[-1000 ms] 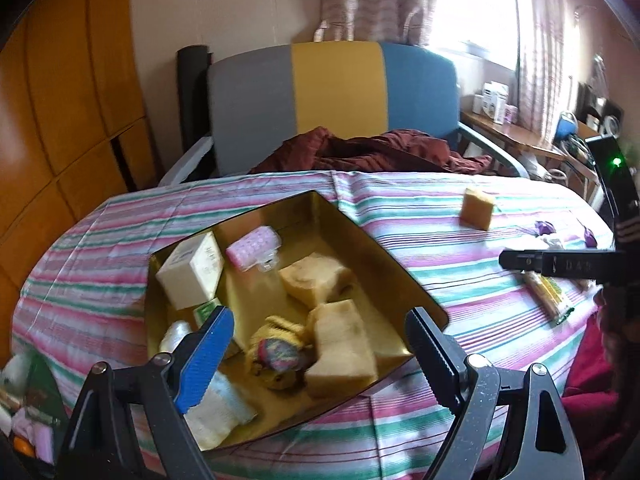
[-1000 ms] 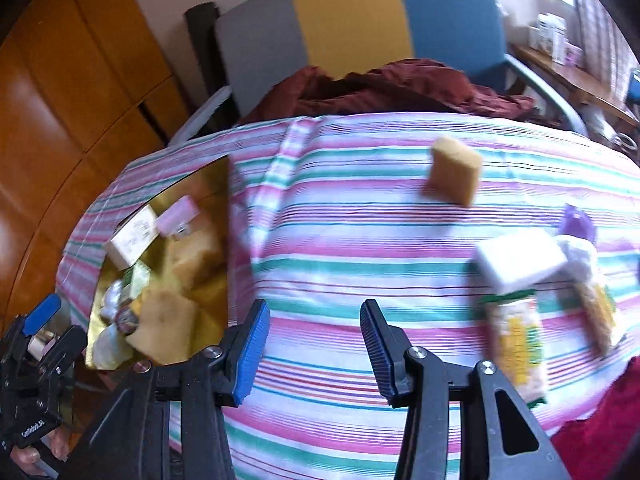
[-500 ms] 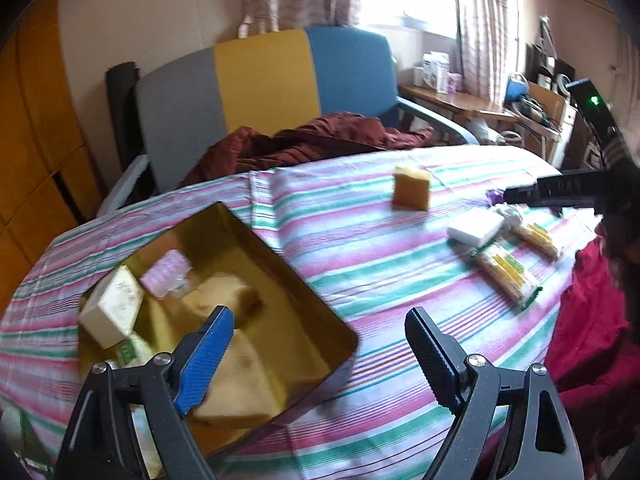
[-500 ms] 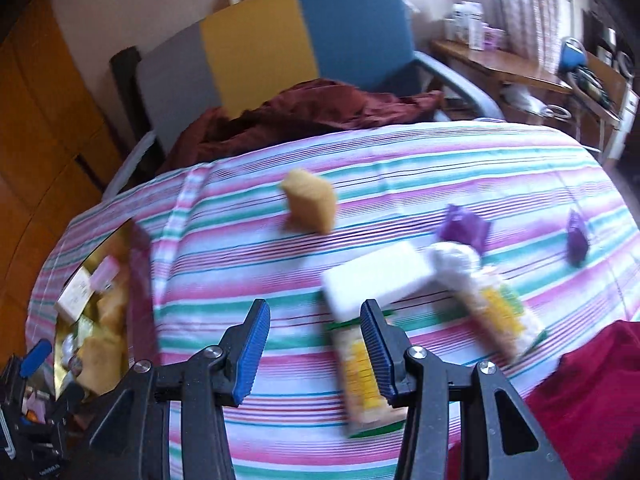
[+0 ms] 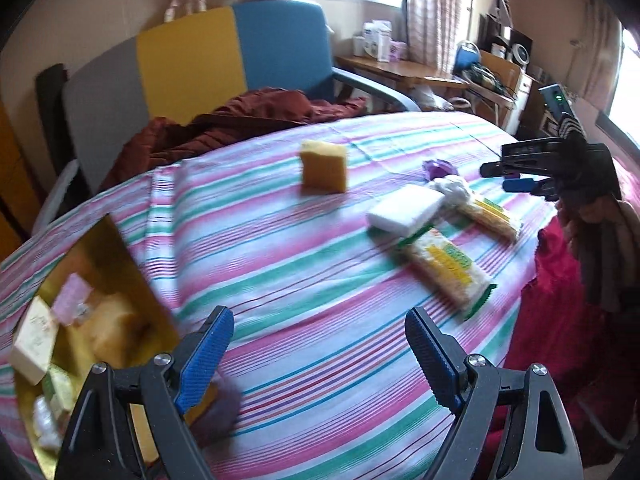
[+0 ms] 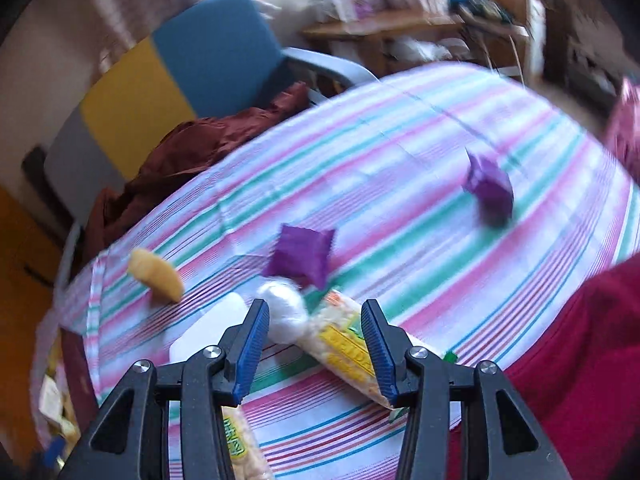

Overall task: Organize objects
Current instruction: 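Move both tools from the tray back toward the remaining items, then grasp the WEIDAN snack bar with the left tool while the right tool grasps the foil-wrapped ball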

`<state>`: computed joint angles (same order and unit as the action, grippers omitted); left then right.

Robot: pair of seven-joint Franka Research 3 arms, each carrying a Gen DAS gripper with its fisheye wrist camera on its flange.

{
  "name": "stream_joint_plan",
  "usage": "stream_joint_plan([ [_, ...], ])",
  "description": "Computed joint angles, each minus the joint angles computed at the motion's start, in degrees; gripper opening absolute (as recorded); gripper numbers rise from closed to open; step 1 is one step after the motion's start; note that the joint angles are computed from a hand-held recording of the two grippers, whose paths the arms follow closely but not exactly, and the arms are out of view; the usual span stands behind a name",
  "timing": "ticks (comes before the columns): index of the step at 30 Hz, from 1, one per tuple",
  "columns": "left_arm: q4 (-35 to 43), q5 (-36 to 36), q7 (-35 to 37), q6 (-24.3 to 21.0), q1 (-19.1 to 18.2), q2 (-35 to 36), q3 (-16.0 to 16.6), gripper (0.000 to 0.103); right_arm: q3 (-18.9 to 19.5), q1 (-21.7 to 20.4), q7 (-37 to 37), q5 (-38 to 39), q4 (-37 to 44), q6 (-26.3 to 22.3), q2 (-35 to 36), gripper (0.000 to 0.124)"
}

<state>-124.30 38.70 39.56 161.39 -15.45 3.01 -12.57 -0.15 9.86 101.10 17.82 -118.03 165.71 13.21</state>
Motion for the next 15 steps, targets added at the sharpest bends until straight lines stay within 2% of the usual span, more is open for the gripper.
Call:
stream_joint_plan([
  [3,2.7,-5.4,5.0,0.1,-0.1,3.2,-0.8,0.088,1.4,-1.9,-1.8,4.3,0.7,-1.2,0.6,0.048],
  [8,8.8,-16.2,13.7,-0.7,-0.5,9.4,-2.6,0.088,1.9,-2.4,-4.0,6.8,0.6,-2.2,0.4,0.048],
  [15,20.1,-24.0,19.3,-5.6,-2.4,18.3,-3.6,0.088,1.6,-2.4,-4.3,8.6,0.4,-2.6,0.0,0.048],
])
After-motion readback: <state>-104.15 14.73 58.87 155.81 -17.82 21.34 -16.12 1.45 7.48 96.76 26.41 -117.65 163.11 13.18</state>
